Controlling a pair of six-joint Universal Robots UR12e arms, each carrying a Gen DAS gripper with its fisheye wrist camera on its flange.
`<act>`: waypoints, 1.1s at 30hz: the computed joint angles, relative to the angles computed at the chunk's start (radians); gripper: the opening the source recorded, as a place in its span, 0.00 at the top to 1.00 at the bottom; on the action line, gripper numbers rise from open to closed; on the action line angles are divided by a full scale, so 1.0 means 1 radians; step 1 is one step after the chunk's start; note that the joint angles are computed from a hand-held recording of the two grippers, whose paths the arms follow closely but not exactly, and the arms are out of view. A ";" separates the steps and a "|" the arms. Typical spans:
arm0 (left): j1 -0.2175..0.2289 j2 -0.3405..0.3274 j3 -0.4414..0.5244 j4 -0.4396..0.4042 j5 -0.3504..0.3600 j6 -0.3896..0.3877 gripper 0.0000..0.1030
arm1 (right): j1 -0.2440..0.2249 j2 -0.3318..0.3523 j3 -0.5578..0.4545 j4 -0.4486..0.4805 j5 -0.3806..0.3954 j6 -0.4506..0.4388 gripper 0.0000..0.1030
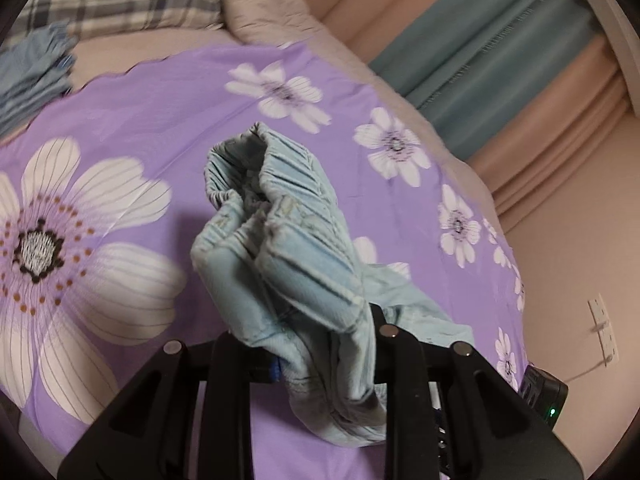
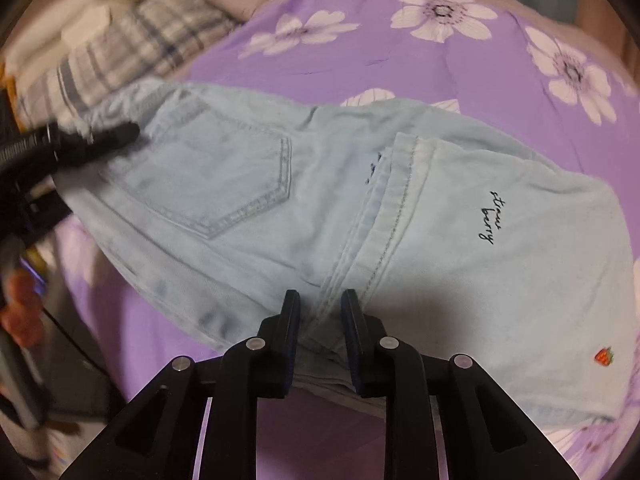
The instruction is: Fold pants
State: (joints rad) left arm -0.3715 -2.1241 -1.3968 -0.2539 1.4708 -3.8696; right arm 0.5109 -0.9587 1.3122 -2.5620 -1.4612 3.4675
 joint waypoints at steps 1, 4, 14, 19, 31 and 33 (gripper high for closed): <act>-0.003 -0.003 0.010 -0.001 -0.001 0.012 0.76 | -0.010 -0.010 0.025 -0.048 0.027 0.027 0.76; -0.016 -0.012 0.038 -0.001 -0.001 0.053 0.76 | -0.025 -0.020 0.057 -0.119 0.061 0.101 0.76; -0.073 -0.059 0.154 -0.064 0.013 0.258 0.76 | -0.097 -0.041 0.194 -0.426 0.241 0.428 0.63; -0.098 -0.100 0.228 -0.138 -0.011 0.332 0.74 | -0.126 -0.024 0.241 -0.656 0.297 0.636 0.54; -0.154 -0.196 0.373 -0.413 -0.082 0.566 0.36 | -0.179 0.069 0.244 -1.130 0.395 1.146 0.27; -0.154 -0.194 0.365 -0.410 -0.101 0.589 0.27 | -0.180 0.063 0.246 -1.096 0.416 1.132 0.27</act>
State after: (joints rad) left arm -0.5252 -2.3182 -1.0316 -0.6643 1.3693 -3.2804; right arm 0.3305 -0.8959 1.5585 -3.6585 -1.0452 4.5997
